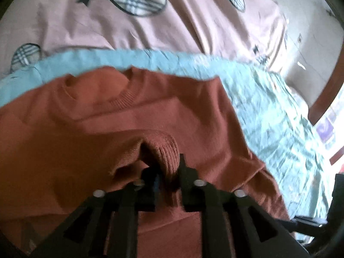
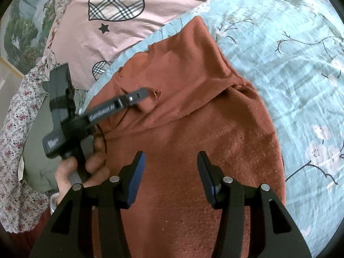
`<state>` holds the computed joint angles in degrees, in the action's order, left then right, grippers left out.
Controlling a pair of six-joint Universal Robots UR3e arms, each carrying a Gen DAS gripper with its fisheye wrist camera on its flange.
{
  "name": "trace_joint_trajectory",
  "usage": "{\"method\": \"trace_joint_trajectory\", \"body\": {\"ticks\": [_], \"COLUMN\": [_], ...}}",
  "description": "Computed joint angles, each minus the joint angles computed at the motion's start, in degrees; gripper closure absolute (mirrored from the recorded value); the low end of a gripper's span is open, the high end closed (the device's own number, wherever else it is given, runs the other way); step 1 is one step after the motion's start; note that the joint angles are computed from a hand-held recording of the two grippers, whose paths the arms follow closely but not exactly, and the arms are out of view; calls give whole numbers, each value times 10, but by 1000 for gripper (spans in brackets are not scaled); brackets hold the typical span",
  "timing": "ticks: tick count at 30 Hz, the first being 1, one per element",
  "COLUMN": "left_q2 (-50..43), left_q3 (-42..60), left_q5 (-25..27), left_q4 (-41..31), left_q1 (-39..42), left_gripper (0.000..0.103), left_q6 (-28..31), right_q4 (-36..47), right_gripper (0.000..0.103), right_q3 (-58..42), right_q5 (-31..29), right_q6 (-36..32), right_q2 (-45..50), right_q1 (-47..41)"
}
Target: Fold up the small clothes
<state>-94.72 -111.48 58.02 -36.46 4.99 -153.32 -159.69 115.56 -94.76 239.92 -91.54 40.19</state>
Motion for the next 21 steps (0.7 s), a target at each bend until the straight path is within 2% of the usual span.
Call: {"method": "trace_joint_trajectory", "body": {"ticks": [3, 4, 9, 12, 14, 17, 21], "left_q2": [12, 31, 162, 258, 288, 287, 189], "left_q3": [-20, -35, -108, -151, -167, -193, -169], "left_q5": [-11, -13, -50, -73, -73, -54, -28], "left_q4": [-21, -26, -141, -240, -257, -178, -60], "left_q1": [17, 30, 151, 281, 349, 433, 475], "left_gripper": [53, 49, 44, 44, 44, 44, 44], "left_q6": [21, 29, 132, 232, 267, 260, 197], "right_q4": [-2, -3, -12, -4, 5, 9, 13], "right_gripper": [45, 45, 44, 44, 44, 44, 45], "right_q3": [-9, -14, -58, -110, -141, -191, -262], "right_q5": [-4, -4, 17, 23, 35, 50, 64], "right_q6": [2, -1, -33, -67, -85, -104, -129], "right_q2": [10, 15, 60, 106, 133, 185, 255], "right_q1": [-2, -4, -27, -40, -50, -63, -72]}}
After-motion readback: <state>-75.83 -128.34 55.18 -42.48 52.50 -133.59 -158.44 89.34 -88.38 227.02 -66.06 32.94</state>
